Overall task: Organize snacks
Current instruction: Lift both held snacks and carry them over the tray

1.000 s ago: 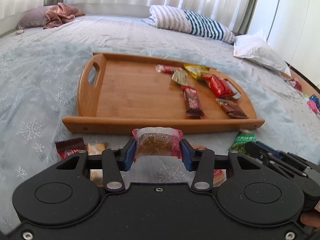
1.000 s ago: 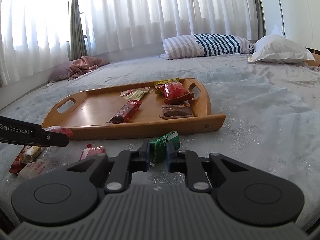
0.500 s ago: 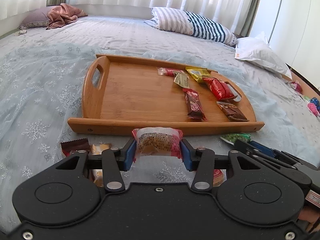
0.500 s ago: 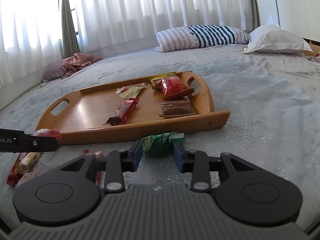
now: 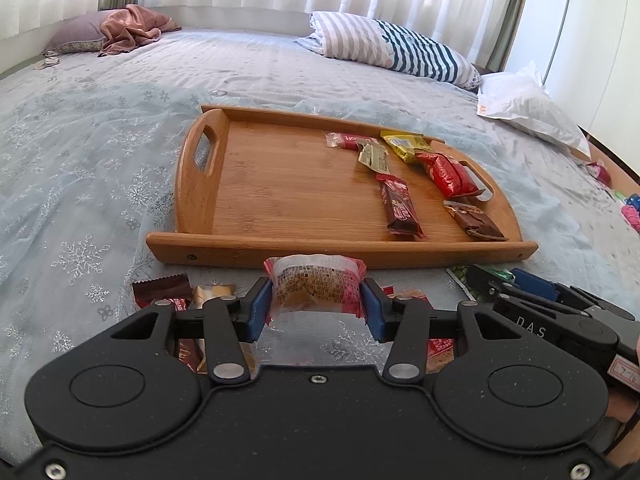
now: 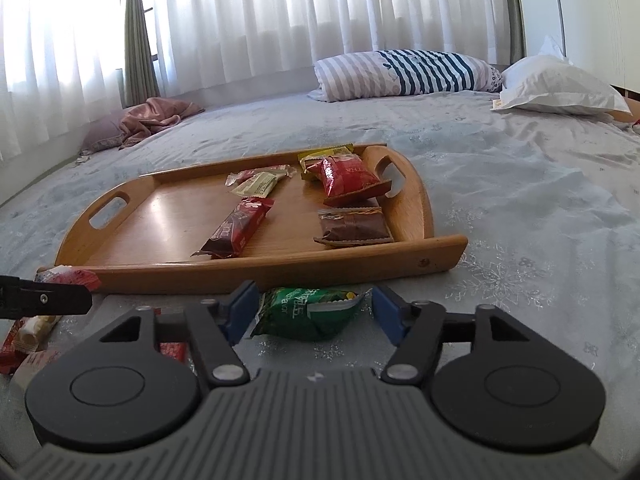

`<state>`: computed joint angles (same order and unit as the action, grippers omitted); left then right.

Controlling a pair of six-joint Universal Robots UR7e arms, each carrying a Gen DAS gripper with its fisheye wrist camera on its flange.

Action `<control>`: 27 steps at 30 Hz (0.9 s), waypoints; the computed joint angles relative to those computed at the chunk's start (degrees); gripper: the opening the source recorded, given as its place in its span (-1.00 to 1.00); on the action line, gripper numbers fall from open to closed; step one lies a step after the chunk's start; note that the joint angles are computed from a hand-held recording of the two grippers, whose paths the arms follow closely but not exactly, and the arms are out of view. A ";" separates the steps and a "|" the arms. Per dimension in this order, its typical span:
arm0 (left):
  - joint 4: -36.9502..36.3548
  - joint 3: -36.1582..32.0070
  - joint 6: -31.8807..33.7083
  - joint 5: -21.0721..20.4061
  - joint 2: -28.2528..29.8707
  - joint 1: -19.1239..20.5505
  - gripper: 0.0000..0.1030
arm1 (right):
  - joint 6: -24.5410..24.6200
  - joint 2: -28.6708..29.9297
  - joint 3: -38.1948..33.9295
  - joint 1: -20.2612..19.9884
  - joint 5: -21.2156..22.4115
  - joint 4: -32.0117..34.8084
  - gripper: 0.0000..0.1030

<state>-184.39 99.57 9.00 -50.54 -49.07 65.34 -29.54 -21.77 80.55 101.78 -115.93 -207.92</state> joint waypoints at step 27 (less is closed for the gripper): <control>10.76 -20.28 5.71 -4.35 4.84 3.48 -0.13 | 2.07 0.37 -9.32 0.96 9.63 11.16 -0.12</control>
<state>-173.63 79.29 14.72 -54.89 -44.22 68.82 -27.46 -21.40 71.23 102.73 -106.31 -196.76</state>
